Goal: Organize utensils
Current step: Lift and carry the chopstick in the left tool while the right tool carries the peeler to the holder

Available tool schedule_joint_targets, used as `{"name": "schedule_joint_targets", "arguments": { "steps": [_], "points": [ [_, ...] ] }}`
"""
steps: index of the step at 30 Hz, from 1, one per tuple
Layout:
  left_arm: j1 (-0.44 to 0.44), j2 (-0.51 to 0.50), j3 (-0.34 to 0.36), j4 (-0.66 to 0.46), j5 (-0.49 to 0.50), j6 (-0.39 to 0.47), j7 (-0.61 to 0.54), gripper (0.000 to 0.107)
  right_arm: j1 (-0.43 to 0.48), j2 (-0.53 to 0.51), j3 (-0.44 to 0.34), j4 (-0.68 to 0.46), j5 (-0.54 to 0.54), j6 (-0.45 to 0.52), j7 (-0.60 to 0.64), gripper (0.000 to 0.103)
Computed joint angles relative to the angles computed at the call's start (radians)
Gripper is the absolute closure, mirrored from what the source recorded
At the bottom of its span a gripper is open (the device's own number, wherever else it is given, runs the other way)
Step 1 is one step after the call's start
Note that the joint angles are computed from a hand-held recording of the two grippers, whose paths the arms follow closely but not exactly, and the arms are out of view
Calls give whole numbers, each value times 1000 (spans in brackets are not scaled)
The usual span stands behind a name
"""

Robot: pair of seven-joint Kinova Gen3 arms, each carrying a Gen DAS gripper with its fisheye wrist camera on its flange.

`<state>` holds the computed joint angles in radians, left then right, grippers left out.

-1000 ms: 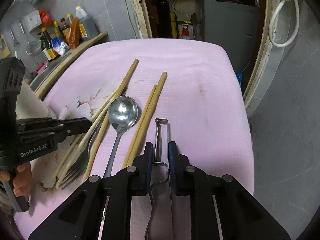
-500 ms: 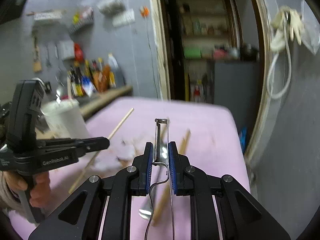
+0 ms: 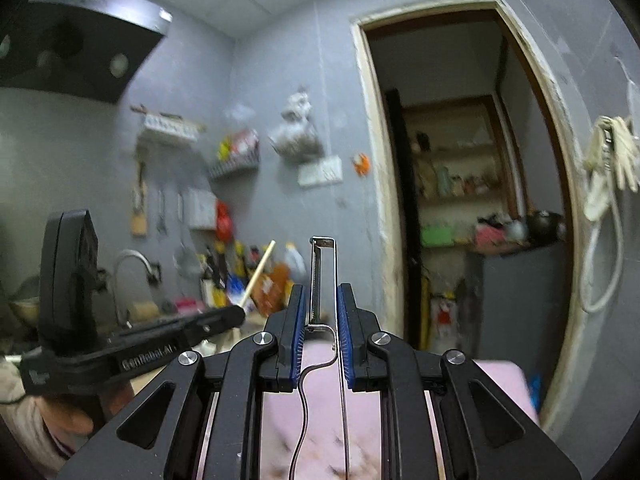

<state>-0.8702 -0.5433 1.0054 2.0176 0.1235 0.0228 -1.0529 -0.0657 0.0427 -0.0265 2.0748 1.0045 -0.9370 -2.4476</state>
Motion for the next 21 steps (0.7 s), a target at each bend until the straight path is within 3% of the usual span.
{"name": "schedule_joint_targets", "arguments": {
  "steps": [7, 13, 16, 21],
  "points": [
    [99, -6, -223, 47, -1, -28, -13, 105, -74, 82, -63, -93, -118, -64, -26, 90],
    [128, 17, -345, 113, 53, -122, -4, 105, -147, 163, -107, -161, -237, -61, 1, 90],
    [102, 16, -355, 147, 107, -173, -7, 105, -171, 190, -118, -159, -301, -61, 37, 90],
    [-37, -29, -260, 194, 226, -239, -19, 105, -197, 228, -128, -141, -383, -52, 103, 90]
  ]
}}
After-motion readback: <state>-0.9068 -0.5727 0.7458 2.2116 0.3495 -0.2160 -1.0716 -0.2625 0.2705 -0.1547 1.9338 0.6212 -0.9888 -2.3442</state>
